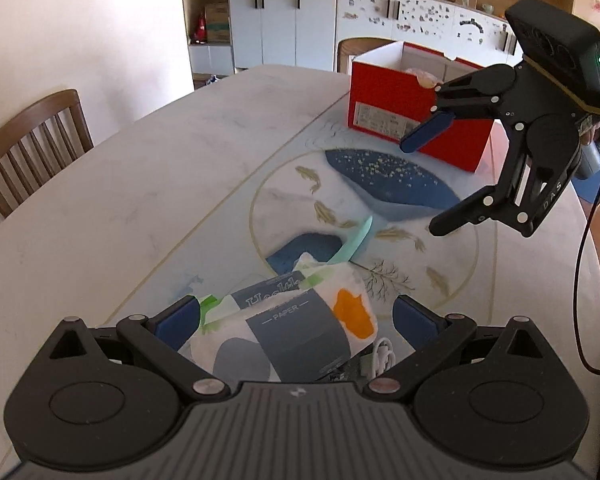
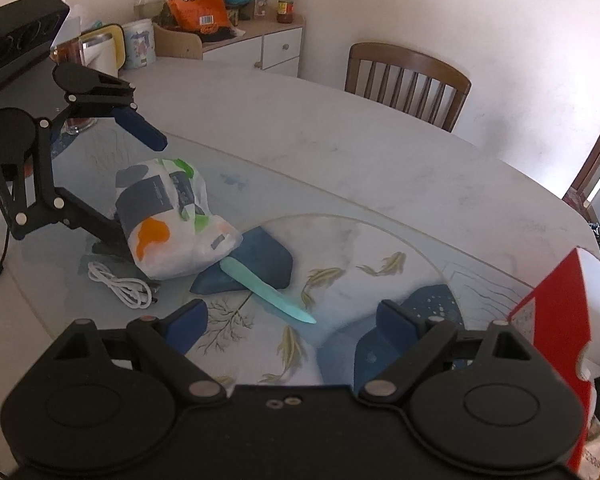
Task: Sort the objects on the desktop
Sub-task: 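Grasp the white USB cable with the left tool while the right tool grasps the mint-green stick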
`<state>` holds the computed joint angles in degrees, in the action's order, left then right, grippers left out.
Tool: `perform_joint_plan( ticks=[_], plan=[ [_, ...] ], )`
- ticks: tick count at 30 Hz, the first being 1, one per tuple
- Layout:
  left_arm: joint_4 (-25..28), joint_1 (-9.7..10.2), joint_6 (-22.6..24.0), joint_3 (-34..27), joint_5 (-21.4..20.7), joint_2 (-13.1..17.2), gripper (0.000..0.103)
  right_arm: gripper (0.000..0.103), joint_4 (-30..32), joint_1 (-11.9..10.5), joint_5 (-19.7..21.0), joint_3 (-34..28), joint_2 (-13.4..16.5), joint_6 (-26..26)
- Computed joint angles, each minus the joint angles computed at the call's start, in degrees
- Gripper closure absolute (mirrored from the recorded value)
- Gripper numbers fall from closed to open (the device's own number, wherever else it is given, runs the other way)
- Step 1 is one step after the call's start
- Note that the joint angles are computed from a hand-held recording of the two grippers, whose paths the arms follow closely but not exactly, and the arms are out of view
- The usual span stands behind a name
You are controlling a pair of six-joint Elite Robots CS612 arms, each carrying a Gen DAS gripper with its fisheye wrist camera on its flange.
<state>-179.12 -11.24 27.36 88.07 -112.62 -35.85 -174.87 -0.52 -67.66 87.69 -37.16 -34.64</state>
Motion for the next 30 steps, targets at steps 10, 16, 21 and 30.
perform_joint_plan(
  ticks=[10, 16, 21, 30],
  plan=[
    [-20.76, -3.19, -16.72, 9.79, 11.73, -0.89, 0.000, 0.015, -0.01, 0.53, -0.12, -0.91, 1.12, -0.83],
    [-25.07, -5.98, -26.85, 13.38, 21.00, -1.53, 0.000, 0.017, 1.44, 0.68, 0.88, -2.14, 2.06, -3.50],
    [-25.81, -8.73, -35.68, 14.88, 31.60, -1.26, 0.000, 0.017, 2.35, 0.77, 1.00, -3.41, 3.15, -6.14],
    [-24.66, -12.16, -45.39, 14.17, 41.10, 0.41, 0.000, 0.021, 3.29, 0.38, 3.11, -5.11, 4.78, -8.56]
  ],
)
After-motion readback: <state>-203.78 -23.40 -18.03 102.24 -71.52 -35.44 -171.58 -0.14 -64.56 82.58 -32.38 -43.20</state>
